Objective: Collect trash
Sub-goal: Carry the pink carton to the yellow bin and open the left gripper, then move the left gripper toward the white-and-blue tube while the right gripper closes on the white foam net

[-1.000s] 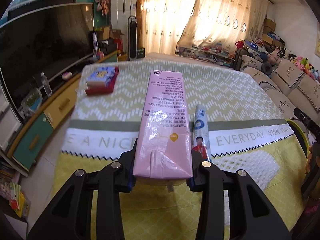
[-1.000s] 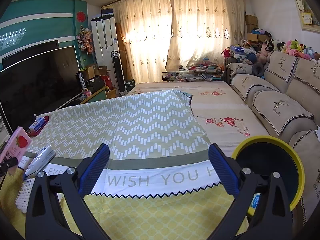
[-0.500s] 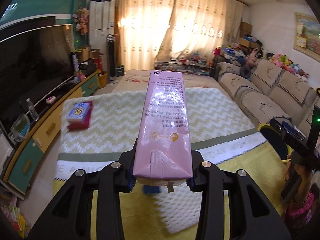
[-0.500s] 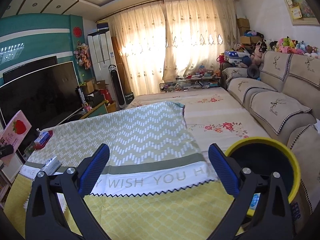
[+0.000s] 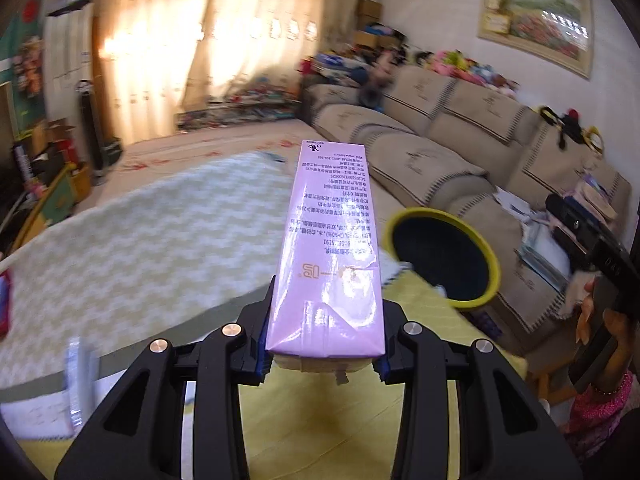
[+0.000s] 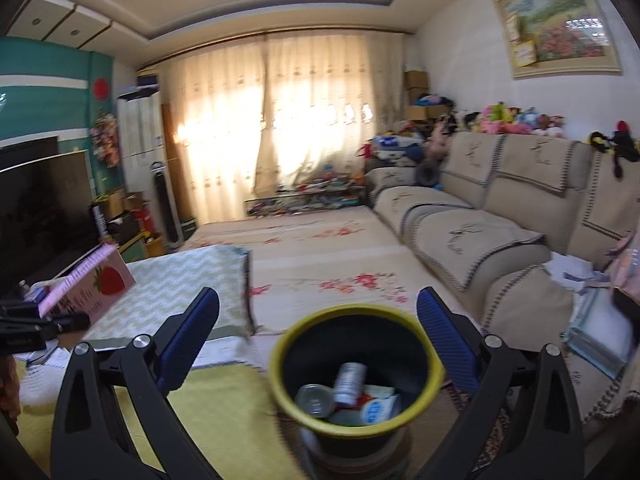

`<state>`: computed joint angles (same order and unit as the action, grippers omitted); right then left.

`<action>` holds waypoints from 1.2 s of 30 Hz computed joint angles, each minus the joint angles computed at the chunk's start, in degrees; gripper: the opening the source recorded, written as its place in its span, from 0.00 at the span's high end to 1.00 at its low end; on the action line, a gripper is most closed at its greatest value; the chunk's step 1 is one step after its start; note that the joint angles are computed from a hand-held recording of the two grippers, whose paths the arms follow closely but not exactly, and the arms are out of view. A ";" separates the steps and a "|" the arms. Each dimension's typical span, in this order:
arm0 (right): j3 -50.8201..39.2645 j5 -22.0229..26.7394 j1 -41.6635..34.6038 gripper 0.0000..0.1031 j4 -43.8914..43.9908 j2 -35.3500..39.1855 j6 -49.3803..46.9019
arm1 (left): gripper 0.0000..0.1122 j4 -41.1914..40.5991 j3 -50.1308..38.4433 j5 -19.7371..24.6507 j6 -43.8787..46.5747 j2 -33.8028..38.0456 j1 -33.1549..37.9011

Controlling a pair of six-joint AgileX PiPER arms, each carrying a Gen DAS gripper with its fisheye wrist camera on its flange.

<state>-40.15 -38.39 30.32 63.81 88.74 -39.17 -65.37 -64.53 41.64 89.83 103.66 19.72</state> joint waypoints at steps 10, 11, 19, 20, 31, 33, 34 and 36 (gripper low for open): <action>9.69 0.03 -11.07 0.08 -3.83 -9.30 5.16 | 0.66 12.08 -16.82 -4.27 -20.37 14.22 -25.81; 9.95 0.18 -11.50 0.08 -4.29 -9.53 5.59 | 0.66 13.08 -19.01 -4.64 -22.68 15.98 -27.42; 8.51 1.66 -12.25 0.08 -7.03 -7.90 7.94 | 0.38 14.58 -28.48 -6.98 -32.42 23.89 -30.33; 8.16 1.94 -12.13 0.08 -7.49 -7.30 8.38 | 0.37 11.55 -24.22 -8.91 -28.29 21.01 -28.88; 0.08 7.06 -5.82 0.08 -9.04 1.47 9.07 | 0.17 -19.66 7.55 -7.35 12.24 -2.43 -0.46; -2.25 8.58 -3.85 0.08 -9.05 3.57 8.18 | 0.15 -20.85 9.36 -5.82 14.64 -4.12 6.26; -3.61 9.28 -2.55 0.08 -9.00 4.86 7.89 | 0.14 -21.81 10.36 -4.80 16.27 -4.75 9.97; -6.95 12.35 -0.46 0.08 -10.55 7.63 8.63 | 0.14 -22.23 11.26 -2.17 17.98 -5.12 16.85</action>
<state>-47.09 -26.05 29.86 53.26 96.37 -30.54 -87.60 -53.27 39.46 107.80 98.54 36.58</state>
